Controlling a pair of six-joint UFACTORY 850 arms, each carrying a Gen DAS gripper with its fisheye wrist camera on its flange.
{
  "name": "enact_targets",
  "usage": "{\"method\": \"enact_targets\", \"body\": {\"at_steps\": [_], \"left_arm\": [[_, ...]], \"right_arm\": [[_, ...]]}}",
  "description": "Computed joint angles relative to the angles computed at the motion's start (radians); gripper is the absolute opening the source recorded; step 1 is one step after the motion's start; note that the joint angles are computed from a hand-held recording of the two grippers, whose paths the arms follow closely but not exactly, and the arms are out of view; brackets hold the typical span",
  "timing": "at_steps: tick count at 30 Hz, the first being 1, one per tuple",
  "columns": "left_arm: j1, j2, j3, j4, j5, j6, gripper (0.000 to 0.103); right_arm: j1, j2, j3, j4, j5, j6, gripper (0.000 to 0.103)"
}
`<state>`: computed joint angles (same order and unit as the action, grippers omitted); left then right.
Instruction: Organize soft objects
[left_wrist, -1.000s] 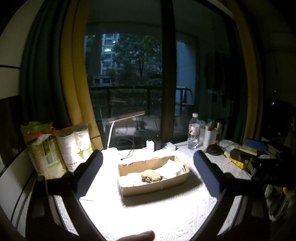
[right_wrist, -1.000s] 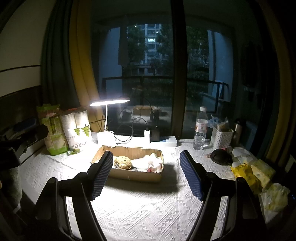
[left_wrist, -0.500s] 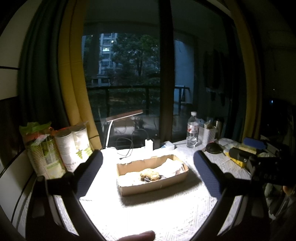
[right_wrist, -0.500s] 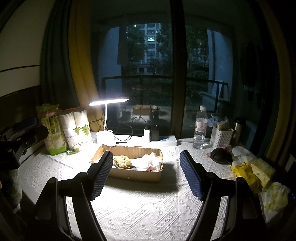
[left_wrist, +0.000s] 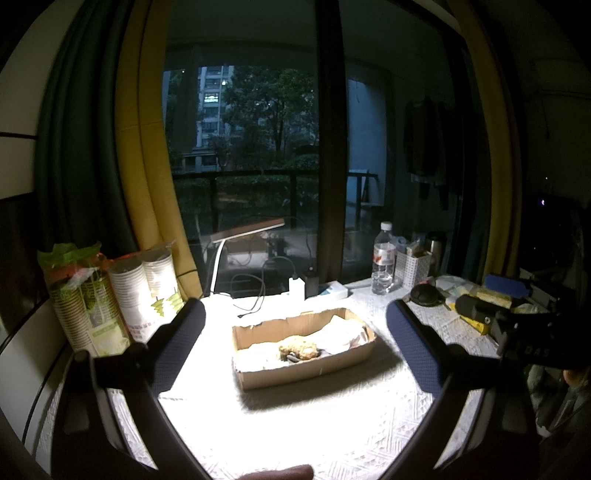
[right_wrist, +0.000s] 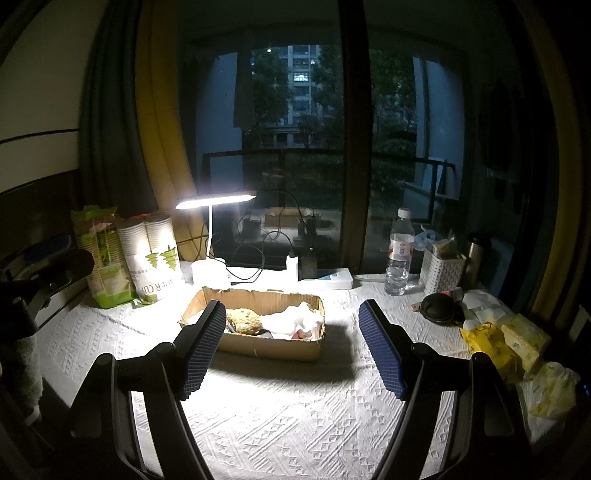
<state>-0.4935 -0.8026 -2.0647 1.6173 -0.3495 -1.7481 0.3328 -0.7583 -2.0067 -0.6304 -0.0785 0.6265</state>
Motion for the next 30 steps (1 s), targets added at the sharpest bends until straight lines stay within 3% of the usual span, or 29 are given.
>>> {"method": "enact_targets", "body": {"at_steps": [16, 22, 25, 30], "left_arm": [[-0.002, -0.013, -0.020, -0.034, 0.002, 0.039, 0.099], [-0.002, -0.037, -0.058, -0.094, 0.008, 0.105, 0.099], [-0.001, -0.049, -0.077, -0.126, 0.010, 0.137, 0.099], [0.002, -0.087, -0.143, -0.205, 0.006, 0.237, 0.099]], "right_arm": [[0.000, -0.003, -0.006, 0.033, -0.005, -0.030, 0.077], [0.001, 0.012, 0.028, -0.065, 0.006, 0.069, 0.077], [0.000, 0.009, 0.027, -0.012, 0.007, 0.016, 0.077], [-0.004, -0.018, -0.008, 0.274, -0.009, -0.269, 0.077]]}}
